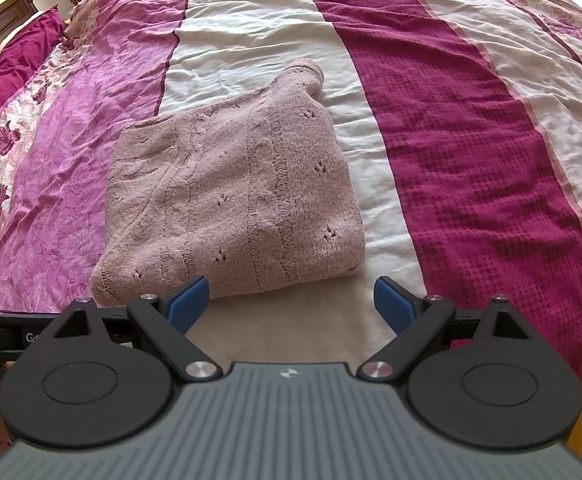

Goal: Fold small clothes

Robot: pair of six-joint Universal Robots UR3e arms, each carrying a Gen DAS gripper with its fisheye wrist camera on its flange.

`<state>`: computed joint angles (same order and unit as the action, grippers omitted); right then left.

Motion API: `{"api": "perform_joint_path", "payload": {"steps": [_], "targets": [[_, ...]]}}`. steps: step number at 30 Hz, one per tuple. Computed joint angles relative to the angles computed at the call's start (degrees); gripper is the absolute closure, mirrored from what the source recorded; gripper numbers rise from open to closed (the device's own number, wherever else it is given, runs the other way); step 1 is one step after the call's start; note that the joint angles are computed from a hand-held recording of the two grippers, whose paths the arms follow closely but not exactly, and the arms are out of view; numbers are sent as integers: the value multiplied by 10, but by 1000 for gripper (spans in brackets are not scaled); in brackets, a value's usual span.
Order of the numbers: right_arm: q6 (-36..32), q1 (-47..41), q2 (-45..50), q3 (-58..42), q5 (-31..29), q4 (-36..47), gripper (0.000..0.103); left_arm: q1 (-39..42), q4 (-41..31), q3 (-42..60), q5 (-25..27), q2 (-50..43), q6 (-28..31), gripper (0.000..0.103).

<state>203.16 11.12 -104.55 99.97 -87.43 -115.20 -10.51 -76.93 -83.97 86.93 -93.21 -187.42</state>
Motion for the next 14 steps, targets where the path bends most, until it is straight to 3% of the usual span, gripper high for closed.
{"api": "perform_joint_path", "payload": {"steps": [14], "targets": [[-6, -5, -3, 4, 5, 3, 10, -1, -9, 3, 6, 0, -3, 25]]}}
